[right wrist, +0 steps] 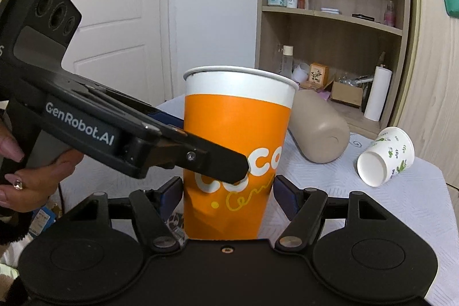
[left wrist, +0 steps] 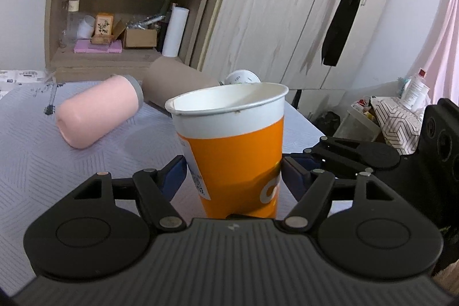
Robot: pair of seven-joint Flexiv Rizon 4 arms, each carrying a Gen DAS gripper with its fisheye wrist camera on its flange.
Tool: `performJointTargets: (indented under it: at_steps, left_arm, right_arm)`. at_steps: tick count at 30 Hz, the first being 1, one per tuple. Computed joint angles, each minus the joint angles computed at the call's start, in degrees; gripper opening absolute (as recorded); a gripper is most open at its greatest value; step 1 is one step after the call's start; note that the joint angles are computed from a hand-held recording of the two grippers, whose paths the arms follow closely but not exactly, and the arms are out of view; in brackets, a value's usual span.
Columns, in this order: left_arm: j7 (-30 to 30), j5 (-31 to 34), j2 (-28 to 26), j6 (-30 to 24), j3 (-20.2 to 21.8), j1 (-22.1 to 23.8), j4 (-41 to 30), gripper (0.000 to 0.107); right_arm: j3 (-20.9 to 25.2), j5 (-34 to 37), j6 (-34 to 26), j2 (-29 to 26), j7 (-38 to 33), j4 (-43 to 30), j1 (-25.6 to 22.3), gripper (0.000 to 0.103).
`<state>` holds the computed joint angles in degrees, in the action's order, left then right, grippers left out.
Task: Flip cup upright
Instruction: 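Lower the upright orange cup onto the cloth and open the right gripper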
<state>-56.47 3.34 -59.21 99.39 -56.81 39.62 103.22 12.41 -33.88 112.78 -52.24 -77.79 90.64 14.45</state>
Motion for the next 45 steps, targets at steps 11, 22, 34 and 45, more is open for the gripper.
performJointTargets:
  at_steps: [11, 22, 34, 45]
  left_arm:
    - [3.05, 3.53, -2.98, 2.27, 0.67, -3.20, -6.34, 0.071]
    - [7.29, -1.62, -3.61, -1.45, 3.42, -9.23, -12.99, 0.071]
    - [9.09, -3.53, -4.24, -1.17, 3.60, -10.10, -13.47, 0.071]
    - [8.54, -5.19, -6.38, -2.34, 0.17, -7.28, -11.99, 0.077]
  right_arm:
    - [-14.57, 17.25, 5.43, -3.06, -7.59, -5.61, 13.26, 0.074]
    - [-20.17, 27.26, 3.44, -6.53, -10.60, -10.88, 17.22, 0.075]
    - [-20.04, 27.46, 2.59, -7.03, -9.96, -11.48, 17.00, 0.075]
    - [-22.42, 29.90, 1.78, -6.46, -11.49, -10.58, 19.50, 0.081]
